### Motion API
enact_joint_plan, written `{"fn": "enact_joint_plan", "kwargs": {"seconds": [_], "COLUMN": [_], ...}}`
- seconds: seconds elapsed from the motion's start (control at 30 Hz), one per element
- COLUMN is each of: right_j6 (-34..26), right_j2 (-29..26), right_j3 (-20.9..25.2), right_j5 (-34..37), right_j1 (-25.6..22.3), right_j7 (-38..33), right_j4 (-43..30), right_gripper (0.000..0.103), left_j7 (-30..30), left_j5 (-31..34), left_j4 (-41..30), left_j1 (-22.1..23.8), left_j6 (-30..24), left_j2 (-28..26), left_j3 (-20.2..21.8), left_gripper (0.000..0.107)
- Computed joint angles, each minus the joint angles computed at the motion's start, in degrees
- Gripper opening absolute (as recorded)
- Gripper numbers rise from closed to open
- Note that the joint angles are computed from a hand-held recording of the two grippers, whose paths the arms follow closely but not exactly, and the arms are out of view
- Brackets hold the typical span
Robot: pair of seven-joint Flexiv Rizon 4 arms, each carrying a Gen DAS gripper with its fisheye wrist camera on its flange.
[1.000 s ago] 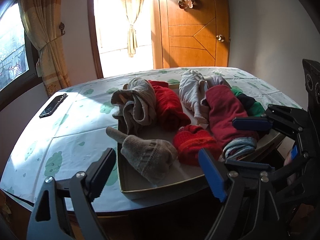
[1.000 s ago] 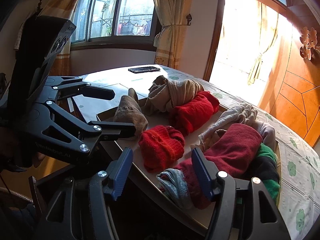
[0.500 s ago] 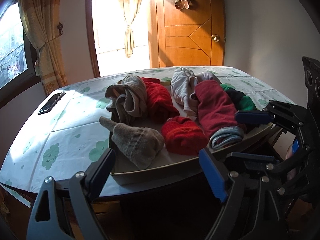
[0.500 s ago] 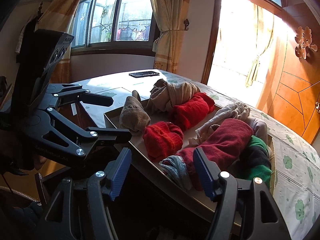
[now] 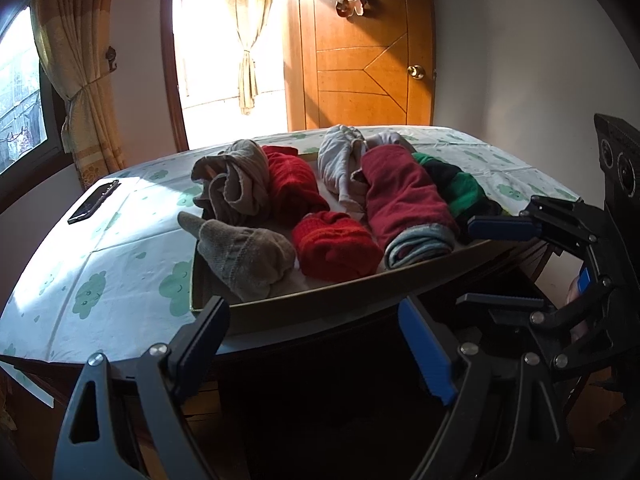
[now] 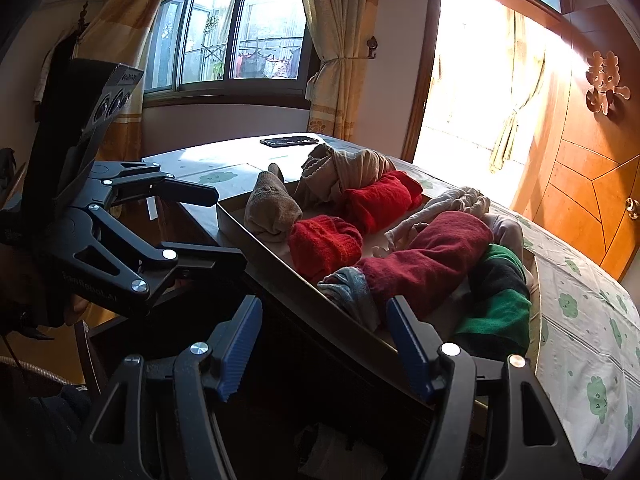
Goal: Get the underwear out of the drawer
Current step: 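Lower both open grippers down into the drawer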
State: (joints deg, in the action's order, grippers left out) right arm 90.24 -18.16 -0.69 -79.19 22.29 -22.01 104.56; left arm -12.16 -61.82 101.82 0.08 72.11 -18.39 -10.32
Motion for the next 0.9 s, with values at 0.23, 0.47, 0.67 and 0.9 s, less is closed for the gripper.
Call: {"fn": "enact_joint_plan", "kwargs": {"seconds": [0.23, 0.47, 0.67, 0.9], "right_j6": [1.0, 0.51, 0.28, -1.94], "right_j2": [2.06, 3.35, 3.86, 4.15], "right_j3": [0.96, 3.85, 4.5, 6.16], "right_j5": [-7.31, -9.6, -7.35, 6.87], "right_j1": [-2.76, -6.4, -7.36, -6.27], "right_j7": [5.1, 6.27, 2.84, -11.83], "right_j4": [2.64, 5.47, 8.22, 11.91], "right_gripper": [0.067, 0.067, 0.067, 0.067], "left_j7": [1.55, 0.57, -2.83, -5.22], "left_j5": [0.94, 4.14, 14.06, 25.04], "left_j4": [2.57, 4.15, 3.92, 2.43], "left_j1": [-0.87, -1.42, -1.52, -1.2], "left_j6": [0.2, -0.63, -3.95, -8.21], "left_j2": [0.99, 1.21, 0.37, -0.78], "left_j3": [0.46, 1.0, 2.69, 3.59], "left_gripper": [0.088, 0.088, 0.088, 0.088]}}
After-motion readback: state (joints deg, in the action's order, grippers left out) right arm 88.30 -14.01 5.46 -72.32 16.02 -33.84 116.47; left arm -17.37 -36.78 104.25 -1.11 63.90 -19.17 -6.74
